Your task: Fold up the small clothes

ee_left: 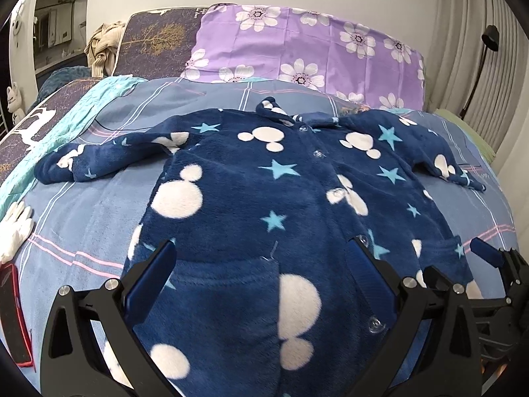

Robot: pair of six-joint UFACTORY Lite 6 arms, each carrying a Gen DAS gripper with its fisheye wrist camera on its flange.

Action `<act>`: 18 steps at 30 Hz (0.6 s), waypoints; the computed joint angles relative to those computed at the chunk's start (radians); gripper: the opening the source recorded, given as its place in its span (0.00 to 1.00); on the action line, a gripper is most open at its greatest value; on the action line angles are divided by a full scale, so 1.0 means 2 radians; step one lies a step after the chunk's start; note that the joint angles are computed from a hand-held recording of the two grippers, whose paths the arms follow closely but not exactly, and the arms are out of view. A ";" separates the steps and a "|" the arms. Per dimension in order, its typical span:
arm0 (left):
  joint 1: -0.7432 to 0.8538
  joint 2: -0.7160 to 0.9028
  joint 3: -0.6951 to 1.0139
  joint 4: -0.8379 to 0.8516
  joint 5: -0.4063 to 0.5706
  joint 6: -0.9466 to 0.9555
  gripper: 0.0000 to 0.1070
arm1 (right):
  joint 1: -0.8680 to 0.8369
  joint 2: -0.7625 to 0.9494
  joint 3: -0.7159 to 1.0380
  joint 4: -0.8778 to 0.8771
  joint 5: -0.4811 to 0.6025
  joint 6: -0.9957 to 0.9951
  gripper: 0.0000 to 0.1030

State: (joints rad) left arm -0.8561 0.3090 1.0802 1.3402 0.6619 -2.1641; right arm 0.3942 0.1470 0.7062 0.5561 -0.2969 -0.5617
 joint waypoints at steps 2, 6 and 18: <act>0.015 -0.006 -0.004 0.003 -0.018 0.005 0.94 | -0.004 0.008 0.013 -0.005 0.012 0.000 0.98; 0.088 -0.038 -0.037 0.020 -0.118 -0.011 0.73 | -0.016 0.022 0.039 0.007 0.028 -0.032 0.98; 0.409 0.037 0.119 -0.286 -0.117 0.320 0.71 | -0.074 0.093 0.123 0.146 0.018 -0.212 0.98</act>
